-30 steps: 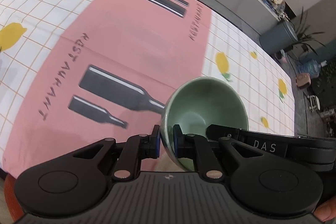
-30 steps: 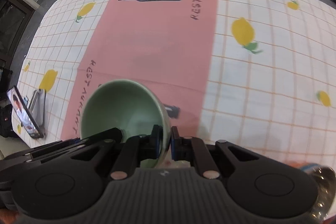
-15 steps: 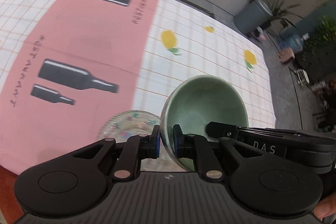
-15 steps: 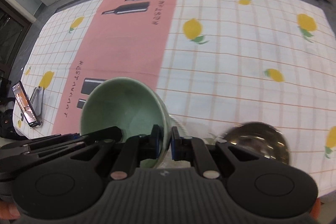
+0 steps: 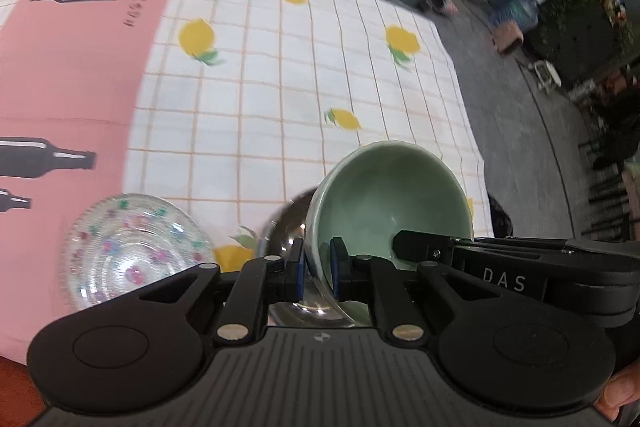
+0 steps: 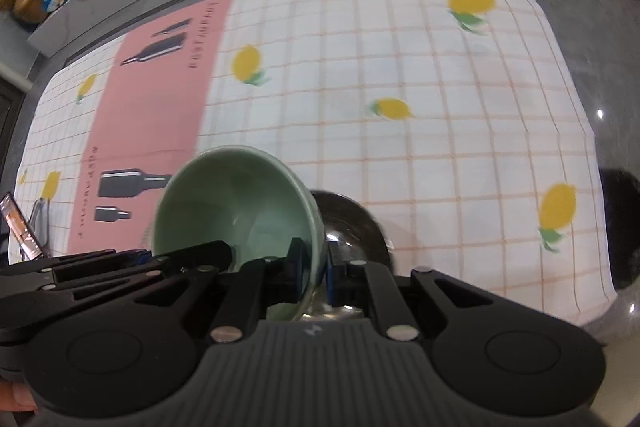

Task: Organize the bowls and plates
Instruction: 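Carry the green bowl with both grippers toward the nested steel bowls, then lower the green bowl into the steel bowl and open both grippers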

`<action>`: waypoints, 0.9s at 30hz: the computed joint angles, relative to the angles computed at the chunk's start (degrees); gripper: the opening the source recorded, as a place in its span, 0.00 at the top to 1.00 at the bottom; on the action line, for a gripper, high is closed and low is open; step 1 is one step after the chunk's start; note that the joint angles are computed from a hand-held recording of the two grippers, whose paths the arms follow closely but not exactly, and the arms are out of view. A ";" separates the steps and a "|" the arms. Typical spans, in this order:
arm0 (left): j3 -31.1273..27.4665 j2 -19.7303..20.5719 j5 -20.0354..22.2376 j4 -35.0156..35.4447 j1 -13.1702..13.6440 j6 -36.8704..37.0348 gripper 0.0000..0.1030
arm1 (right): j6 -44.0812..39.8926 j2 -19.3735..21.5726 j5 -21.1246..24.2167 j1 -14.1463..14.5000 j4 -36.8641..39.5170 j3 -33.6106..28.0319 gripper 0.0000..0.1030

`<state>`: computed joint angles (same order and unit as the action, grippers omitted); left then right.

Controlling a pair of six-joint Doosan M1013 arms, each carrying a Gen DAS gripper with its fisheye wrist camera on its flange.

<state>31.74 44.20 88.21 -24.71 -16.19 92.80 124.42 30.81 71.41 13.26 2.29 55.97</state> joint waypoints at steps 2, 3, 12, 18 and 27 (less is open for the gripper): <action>-0.17 0.36 1.15 0.90 -0.49 -0.01 0.87 | 0.16 -0.59 -0.46 -0.67 1.33 1.80 0.92; -0.15 0.44 1.72 1.57 -0.70 0.14 0.87 | 0.25 -0.70 -0.65 -0.93 2.06 2.49 0.92; -1.69 1.72 5.12 7.56 -2.06 0.92 0.87 | -2.08 -0.46 -1.32 -1.97 7.55 5.65 0.91; -1.33 1.86 5.21 10.77 -3.00 3.36 0.87 | -2.92 0.48 -0.04 -2.00 7.44 5.08 0.91; -4.29 3.58 7.76 11.53 -3.00 3.57 0.87 | -3.41 1.91 1.70 -1.55 5.82 3.30 0.90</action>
<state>27.45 47.78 95.97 -13.18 -19.19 96.37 121.01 32.72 73.11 11.71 8.11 59.27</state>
